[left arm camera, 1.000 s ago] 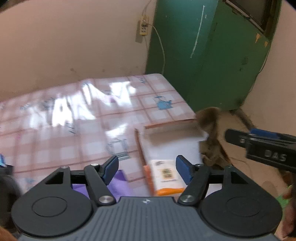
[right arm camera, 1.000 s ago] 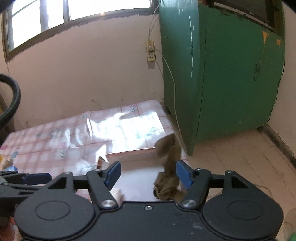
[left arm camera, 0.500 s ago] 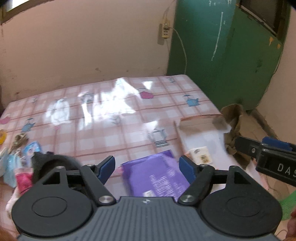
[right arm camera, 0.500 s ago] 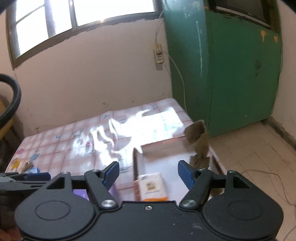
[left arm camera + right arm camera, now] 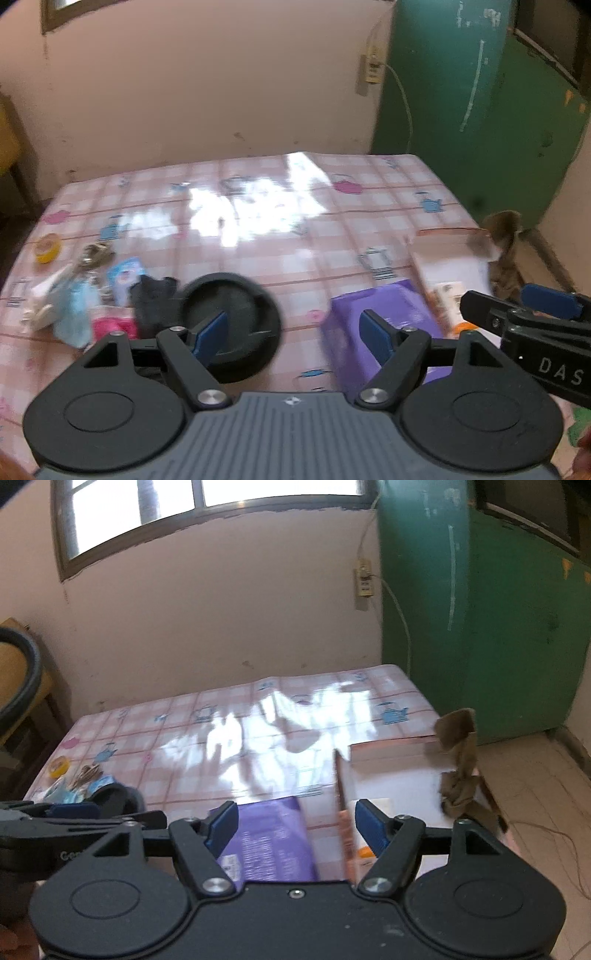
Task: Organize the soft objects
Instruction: 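Move both grippers back toward the items on the table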
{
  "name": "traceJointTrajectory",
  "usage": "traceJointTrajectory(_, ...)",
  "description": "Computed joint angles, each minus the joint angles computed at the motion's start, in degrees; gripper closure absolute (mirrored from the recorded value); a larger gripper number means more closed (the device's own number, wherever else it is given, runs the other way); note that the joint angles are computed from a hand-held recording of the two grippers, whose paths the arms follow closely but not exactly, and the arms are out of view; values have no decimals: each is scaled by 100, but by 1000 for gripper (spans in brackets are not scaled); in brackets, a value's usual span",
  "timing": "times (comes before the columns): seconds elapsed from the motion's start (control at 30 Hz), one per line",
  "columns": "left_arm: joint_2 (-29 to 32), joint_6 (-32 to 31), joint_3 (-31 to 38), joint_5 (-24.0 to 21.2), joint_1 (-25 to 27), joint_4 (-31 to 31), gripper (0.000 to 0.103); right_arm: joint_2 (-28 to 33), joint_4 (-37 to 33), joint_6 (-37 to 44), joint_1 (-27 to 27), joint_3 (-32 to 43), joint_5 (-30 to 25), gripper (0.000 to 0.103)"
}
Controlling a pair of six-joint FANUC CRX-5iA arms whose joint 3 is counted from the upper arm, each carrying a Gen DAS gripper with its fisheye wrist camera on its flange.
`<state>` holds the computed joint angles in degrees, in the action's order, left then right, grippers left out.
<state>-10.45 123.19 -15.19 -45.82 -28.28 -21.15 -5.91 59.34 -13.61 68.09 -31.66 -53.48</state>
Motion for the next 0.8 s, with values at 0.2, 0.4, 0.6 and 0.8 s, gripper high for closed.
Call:
traceJointTrajectory(0.2, -328, 11, -291, -73, 295, 23, 23, 270, -53, 128, 83, 219, 237, 21)
traceJointTrajectory(0.4, -592, -85, -527, -125, 588, 97, 23, 532, -116, 310, 151, 454, 402, 21)
traceJointTrajectory(0.6, -840, -65, -686, -177, 743, 47, 23, 762, -139, 529, 187, 697, 546, 21)
traceJointTrajectory(0.8, -1043, -80, -819, -244, 936, 49, 23, 985, -176, 726, 237, 936, 708, 21)
